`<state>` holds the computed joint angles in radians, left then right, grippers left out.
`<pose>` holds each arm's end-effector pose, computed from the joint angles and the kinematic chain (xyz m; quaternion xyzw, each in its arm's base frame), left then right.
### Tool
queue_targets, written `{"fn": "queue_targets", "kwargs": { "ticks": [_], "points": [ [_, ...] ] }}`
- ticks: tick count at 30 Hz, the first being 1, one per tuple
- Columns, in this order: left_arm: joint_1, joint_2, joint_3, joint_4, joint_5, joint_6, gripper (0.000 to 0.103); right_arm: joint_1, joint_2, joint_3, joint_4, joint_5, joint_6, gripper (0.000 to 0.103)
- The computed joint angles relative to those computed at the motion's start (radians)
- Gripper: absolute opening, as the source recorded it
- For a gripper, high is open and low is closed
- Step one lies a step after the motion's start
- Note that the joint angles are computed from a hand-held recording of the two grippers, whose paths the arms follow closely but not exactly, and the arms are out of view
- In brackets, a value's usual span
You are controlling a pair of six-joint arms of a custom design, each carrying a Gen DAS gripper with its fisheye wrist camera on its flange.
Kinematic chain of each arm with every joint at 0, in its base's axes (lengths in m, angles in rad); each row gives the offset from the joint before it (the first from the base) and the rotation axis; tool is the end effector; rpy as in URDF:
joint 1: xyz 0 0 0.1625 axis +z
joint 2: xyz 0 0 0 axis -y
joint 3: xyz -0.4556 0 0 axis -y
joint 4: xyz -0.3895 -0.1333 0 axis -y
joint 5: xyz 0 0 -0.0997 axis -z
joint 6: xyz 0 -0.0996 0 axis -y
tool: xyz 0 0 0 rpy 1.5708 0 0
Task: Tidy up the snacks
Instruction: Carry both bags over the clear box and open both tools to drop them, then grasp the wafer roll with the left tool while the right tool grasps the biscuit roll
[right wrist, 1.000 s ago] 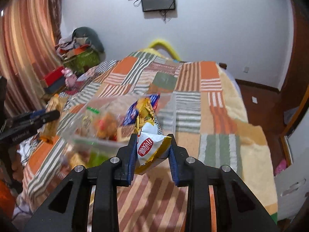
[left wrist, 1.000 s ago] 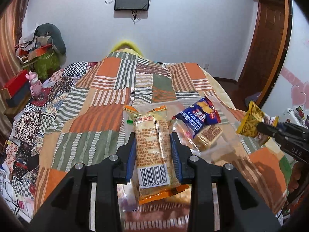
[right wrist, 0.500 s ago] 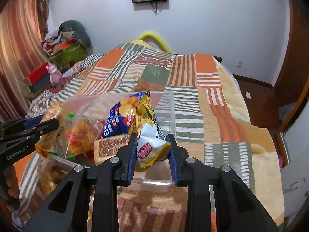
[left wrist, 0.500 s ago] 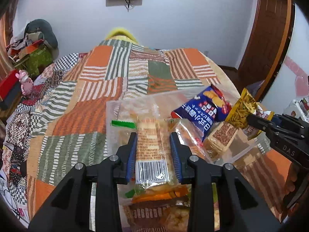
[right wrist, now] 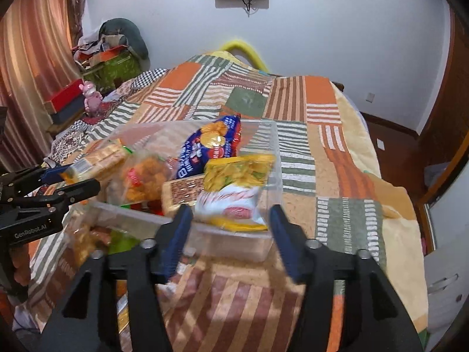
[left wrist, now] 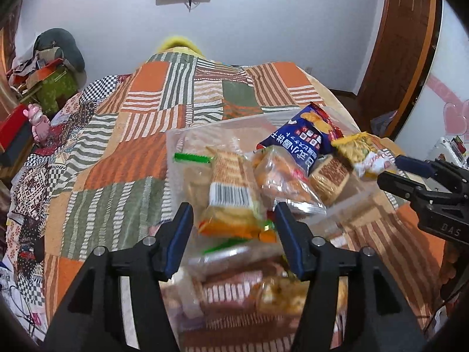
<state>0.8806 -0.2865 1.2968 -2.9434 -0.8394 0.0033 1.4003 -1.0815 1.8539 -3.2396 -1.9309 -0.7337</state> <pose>-0.3321 -0.7160 -0.0726 0.2516 0.8858 -0.2769 0.2746 -0.0098 -0.6357 0.3125 0.1719 -0.8733 0.3130 0.3314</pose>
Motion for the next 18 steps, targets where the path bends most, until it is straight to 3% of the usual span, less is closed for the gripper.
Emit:
{"fn": "queue_targets", "kwargs": {
  "ticks": [3, 10, 18],
  "points": [
    [-0.014, -0.039, 0.073, -0.051, 0.011, 0.003, 0.062, 0.007, -0.017, 0.037, -0.055, 0.004, -0.027, 0.072],
    [-0.039, -0.128, 0.231, -0.154, 0.051, -0.021, 0.069, 0.015, -0.065, 0.112, -0.035, 0.041, 0.009, 0.083],
    [-0.032, -0.186, 0.356, -0.139, 0.096, -0.100, 0.069, 0.029, -0.040, 0.195, -0.041, 0.022, 0.014, 0.084]
  ]
}}
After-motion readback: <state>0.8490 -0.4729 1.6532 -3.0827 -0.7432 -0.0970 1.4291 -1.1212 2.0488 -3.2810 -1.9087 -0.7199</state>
